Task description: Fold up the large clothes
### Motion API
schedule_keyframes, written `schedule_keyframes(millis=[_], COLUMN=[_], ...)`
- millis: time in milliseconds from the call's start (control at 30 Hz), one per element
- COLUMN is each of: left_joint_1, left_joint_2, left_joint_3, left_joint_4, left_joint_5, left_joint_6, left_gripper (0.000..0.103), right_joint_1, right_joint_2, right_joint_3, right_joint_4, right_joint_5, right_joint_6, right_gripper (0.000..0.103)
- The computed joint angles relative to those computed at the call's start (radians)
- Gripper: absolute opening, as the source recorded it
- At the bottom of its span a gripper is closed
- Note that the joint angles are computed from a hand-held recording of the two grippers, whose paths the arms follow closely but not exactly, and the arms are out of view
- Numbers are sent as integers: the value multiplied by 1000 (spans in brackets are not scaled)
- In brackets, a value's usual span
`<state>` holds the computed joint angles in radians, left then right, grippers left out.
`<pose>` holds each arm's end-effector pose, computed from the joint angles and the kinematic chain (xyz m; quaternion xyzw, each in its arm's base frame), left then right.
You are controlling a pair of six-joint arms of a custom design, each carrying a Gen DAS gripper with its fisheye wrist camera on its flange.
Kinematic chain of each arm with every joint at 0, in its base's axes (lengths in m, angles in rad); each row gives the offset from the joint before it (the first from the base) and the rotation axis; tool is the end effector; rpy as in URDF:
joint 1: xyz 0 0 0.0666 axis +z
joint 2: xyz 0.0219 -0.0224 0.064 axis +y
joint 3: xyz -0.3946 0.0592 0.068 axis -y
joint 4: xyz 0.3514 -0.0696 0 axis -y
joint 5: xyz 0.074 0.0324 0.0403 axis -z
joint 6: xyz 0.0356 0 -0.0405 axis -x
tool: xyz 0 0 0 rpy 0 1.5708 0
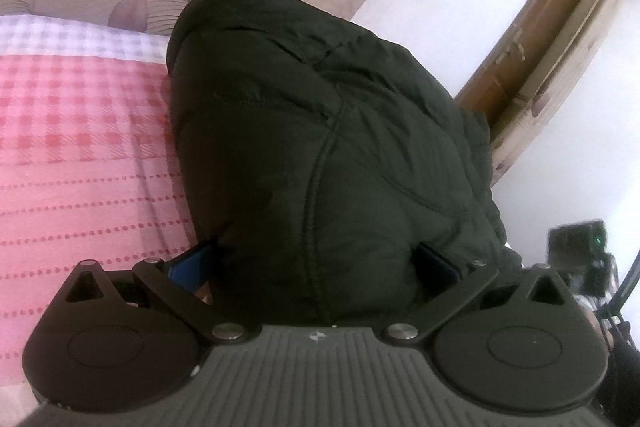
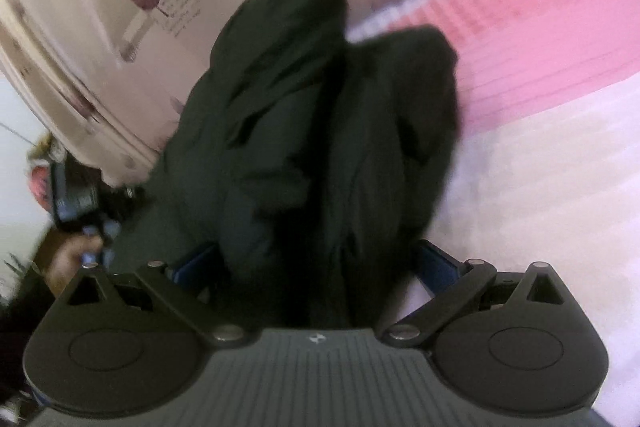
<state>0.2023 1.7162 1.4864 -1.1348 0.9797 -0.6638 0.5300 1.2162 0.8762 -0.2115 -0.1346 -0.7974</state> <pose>0.5032 0.0726 0.3392 0.2479 0.8434 -0.3867 0.2788 0.3195 0.1923 0.3496 0.0836 0.8675 0.3461 0.3473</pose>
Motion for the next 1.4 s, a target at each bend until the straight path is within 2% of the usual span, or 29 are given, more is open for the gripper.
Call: schedule_keyframes(millis=[133,333,433,633,767,867,933,1067,1167,1233,1300,1400], left_joint_1=[2,1,5,3,1,2,2,0,-1,1,2,0], left_joint_2=[24,72,88,90,90,91,91,76,45,23,-2,-61], left_joint_3=[22,70,83,91,91,91,88,60,28,11,-16,-78], left_joint_4=[-38,-122,-151,-169,-162,-161,-158,-110,-57,-36,4,109], left_joint_5=[18,47,61,56,55,59,63,69,64,68,69,59], left_joint_6=[-36,-102,-134,-167,-165,-164,-162,-138,-124,-128,-119,-74], left_gripper=[103,103,103,103,103,103,103,103,96,86,82,78], right_joint_1=[-5,-12,-18,-47,-62,-46,-28,-3,-1,4,20,35], right_joint_2=[49,87,81,50,52,51,57,100,117,109,97,90], right_joint_3=[18,54,42,-20,-4,-2,19,61,74,67,64,61], right_joint_4=[53,47,57,129,95,88,53,42,56,64,66,69], right_joint_5=[-24,-39,-52,-102,-133,-99,-64,-52,-66,-55,-21,10], right_joint_6=[35,73,70,-15,-49,-57,-45,13,12,7,14,14], right_gripper=[103,103,103,103,103,103,103,103,87,74,68,63])
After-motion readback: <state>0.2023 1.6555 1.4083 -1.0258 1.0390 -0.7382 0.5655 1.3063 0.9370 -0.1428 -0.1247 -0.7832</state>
